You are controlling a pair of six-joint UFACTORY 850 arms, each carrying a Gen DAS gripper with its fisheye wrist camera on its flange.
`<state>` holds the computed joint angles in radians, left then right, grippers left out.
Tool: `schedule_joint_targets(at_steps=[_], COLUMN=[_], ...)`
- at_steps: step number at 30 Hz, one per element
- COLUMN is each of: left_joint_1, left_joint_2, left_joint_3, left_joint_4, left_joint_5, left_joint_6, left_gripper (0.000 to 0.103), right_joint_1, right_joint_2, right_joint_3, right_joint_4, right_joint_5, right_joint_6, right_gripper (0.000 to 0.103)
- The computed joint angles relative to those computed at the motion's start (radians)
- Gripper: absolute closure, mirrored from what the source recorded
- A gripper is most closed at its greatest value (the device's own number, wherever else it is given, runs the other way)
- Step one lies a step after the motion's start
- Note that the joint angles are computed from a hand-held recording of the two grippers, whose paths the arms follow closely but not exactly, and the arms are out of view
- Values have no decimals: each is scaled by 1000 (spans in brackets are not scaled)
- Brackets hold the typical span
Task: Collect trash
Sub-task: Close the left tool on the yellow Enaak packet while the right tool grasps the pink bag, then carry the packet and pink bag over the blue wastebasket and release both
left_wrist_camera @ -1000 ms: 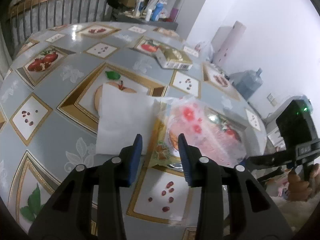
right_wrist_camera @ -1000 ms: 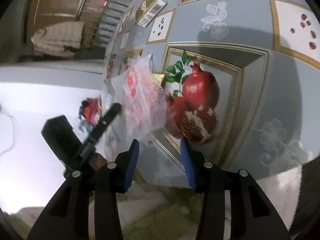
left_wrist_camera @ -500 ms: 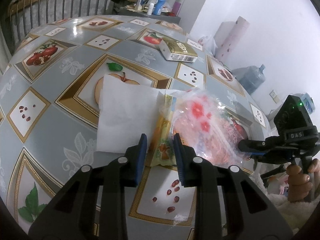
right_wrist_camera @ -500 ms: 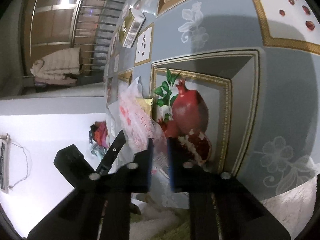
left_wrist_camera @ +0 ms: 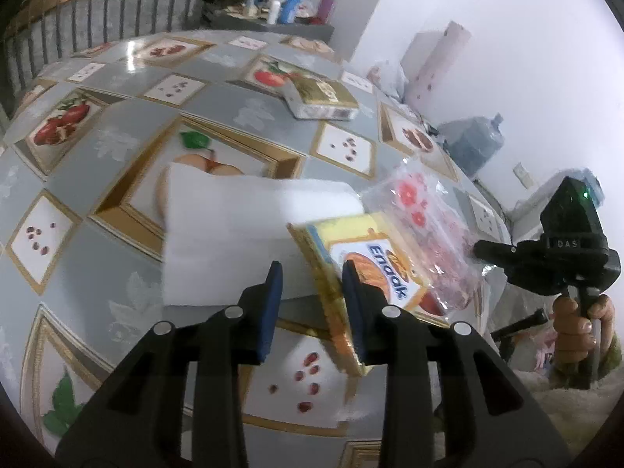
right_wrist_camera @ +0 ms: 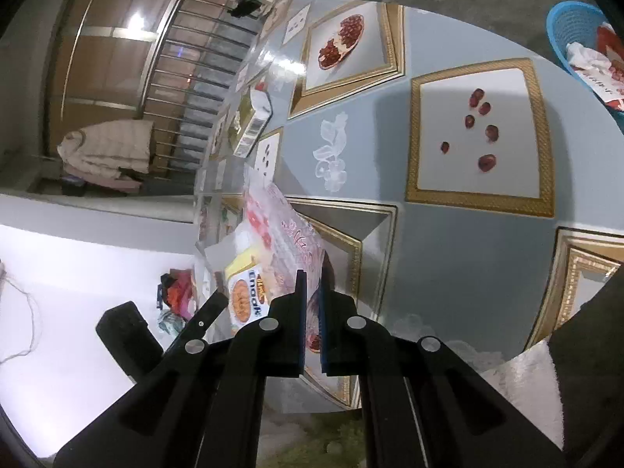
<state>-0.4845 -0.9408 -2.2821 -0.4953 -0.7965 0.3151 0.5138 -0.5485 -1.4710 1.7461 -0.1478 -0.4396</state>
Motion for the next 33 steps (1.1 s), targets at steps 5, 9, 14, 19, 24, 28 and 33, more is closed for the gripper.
schedule_joint_targets(at_steps=[5, 9, 14, 19, 24, 28, 33], left_joint_1=[-17, -27, -54, -62, -66, -65, -65], left_joint_2=[-61, -71, -77, -65, -50, -28, -2], left_joint_3=[-104, -123, -142, -126, -104, -71, -37], left_joint_4=[98, 149, 277, 311, 324, 319, 314], left_joint_5=[-71, -68, -72, -59, -40, -14, 15], left_joint_6=[-99, -134, -167, -180, -185, -186, -182], left_gripper=[74, 74, 79, 88, 93, 94, 97], right_joint_1=[8, 6, 5, 6, 6, 6, 9], right_joint_2=[-16, -12, -4, 2, 15, 20, 39], right_joint_3=[-27, -16, 1, 16, 36, 44, 67], right_joint_4=[-207, -189, -91, 44, 181, 288, 455], right_joint_5=[10, 6, 4, 6, 6, 5, 6], right_joint_6=[191, 171, 76, -60, -196, -301, -488], right_gripper=[97, 97, 97, 97, 97, 97, 97])
